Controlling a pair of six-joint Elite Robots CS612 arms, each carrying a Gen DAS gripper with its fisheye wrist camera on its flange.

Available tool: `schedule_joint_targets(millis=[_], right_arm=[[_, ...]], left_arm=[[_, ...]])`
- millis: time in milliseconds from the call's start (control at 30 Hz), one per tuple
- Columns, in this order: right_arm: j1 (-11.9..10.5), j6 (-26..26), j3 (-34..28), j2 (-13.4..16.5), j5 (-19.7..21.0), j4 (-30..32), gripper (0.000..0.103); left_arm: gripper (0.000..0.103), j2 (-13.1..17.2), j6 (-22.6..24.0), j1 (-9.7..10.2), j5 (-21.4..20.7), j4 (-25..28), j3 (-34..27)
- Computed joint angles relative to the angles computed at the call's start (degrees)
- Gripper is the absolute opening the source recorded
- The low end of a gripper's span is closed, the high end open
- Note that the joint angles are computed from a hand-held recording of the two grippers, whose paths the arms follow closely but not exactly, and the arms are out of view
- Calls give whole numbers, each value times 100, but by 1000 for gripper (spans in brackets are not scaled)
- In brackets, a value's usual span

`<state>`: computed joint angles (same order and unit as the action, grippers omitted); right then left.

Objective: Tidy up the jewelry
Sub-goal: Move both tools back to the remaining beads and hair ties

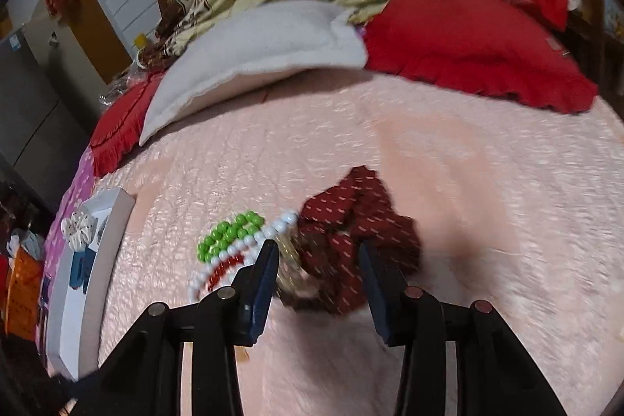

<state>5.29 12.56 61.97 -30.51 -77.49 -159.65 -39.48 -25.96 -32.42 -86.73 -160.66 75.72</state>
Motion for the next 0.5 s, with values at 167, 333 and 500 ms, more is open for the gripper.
schedule_joint_targets(millis=[167, 333, 500], right_arm=[[-144, -53, -24, 84, 2034, 512, 19], [-214, -765, 686, -207, 3286, 387, 19], [-301, 562, 1264, -273, 2331, -1293, 41]], left_arm=[[45, -59, -203, 40, 172, -60, 122], [45, -125, -375, 60, 279, -83, 242], [45, -52, -581, 74, 105, 42, 98]])
